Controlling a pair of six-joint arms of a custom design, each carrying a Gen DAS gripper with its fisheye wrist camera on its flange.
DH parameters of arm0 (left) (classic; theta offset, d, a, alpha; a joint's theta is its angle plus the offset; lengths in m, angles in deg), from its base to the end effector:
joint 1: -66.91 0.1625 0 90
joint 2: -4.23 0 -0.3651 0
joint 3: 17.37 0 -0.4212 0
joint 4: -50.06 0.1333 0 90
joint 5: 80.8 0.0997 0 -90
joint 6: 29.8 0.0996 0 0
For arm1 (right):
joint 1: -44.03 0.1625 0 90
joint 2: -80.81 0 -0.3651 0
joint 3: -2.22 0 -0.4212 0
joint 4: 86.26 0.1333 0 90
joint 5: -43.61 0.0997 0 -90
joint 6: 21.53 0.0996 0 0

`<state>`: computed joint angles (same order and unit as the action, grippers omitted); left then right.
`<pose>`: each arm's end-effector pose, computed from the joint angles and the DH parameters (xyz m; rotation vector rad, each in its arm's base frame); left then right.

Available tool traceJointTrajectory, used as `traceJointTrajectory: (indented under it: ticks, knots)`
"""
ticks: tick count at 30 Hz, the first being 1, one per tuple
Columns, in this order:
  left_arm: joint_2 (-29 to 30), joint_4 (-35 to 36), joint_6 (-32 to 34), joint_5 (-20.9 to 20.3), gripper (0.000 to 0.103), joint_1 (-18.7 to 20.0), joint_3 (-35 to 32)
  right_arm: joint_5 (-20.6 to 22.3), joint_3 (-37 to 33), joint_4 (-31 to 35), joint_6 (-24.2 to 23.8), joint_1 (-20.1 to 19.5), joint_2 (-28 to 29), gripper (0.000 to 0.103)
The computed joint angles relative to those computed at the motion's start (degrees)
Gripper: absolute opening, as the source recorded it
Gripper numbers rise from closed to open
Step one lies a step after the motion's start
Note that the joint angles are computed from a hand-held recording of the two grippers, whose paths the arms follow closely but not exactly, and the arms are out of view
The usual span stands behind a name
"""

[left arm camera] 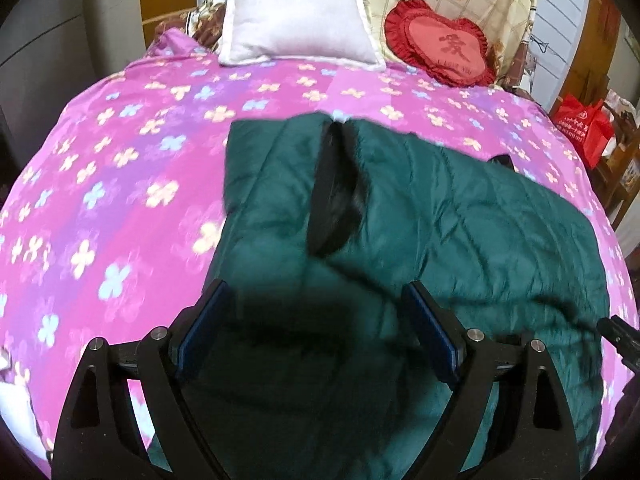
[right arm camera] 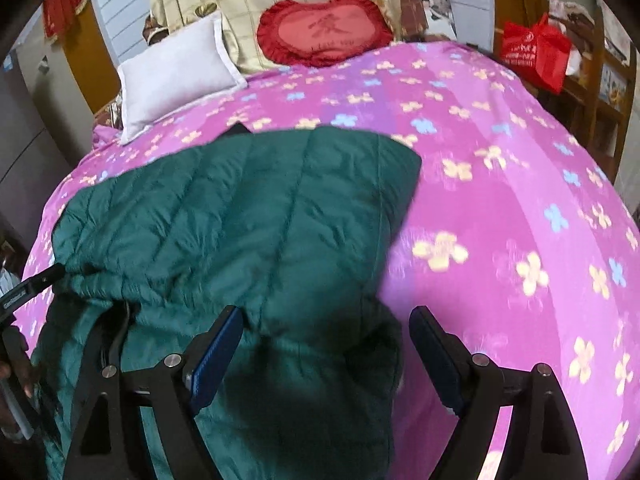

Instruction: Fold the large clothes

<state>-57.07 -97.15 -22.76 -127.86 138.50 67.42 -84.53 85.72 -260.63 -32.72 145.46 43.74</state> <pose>-0.0255 -0.7135 0.3096 0.2432 2.3427 -0.7964 0.2108 -0.6801 0.0769 0.1881 -2.3719 0.8139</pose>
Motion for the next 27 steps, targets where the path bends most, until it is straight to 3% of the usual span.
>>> traceJointTrajectory:
  ticks: [10,27]
  knots:
    - [-5.27,0.17,0.1,1.03,0.088,-0.24,7.57,-1.51,2.76,-0.1,-0.03,1.18,-0.15,0.083]
    - [-12.01,0.51,1.77,2.44,0.088,-1.37,15.15,-2.85,10.43,0.47,4.65,1.72,-4.71,0.083]
